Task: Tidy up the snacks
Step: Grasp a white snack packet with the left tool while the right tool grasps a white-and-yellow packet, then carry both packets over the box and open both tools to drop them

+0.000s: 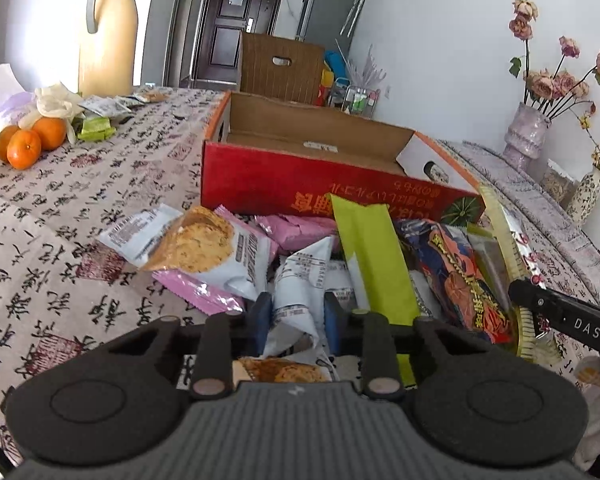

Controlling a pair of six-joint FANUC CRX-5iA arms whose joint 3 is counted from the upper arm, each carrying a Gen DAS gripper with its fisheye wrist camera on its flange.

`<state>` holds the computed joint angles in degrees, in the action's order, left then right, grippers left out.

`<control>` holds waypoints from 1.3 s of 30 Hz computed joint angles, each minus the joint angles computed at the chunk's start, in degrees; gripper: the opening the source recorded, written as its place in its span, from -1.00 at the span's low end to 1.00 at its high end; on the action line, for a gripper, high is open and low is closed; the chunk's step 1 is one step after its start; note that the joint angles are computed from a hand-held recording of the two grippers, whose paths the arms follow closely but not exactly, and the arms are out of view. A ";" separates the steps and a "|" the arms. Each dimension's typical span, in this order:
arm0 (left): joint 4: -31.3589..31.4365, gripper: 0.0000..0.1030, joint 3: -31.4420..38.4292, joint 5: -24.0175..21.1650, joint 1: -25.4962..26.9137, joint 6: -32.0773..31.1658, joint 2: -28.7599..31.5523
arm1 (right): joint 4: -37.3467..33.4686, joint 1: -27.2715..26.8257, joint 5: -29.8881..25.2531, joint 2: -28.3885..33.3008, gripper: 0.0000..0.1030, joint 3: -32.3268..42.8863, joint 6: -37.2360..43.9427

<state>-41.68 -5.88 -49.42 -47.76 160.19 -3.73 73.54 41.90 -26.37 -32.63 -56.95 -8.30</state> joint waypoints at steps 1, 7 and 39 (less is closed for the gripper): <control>-0.37 -0.54 0.05 -0.26 -0.17 0.20 -0.11 | 0.15 0.01 0.03 -0.11 -0.25 -0.07 -0.13; -2.51 -0.58 -0.01 -1.47 -1.35 1.81 -1.01 | 0.51 0.51 -0.58 -1.04 -0.25 -0.27 -0.22; -7.53 -0.58 14.09 2.76 4.29 -8.53 4.25 | 0.61 -13.49 15.11 18.15 -0.25 21.40 11.80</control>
<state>-49.21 8.21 -46.66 -43.47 151.66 0.52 74.15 28.41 -11.26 -14.49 -35.56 3.50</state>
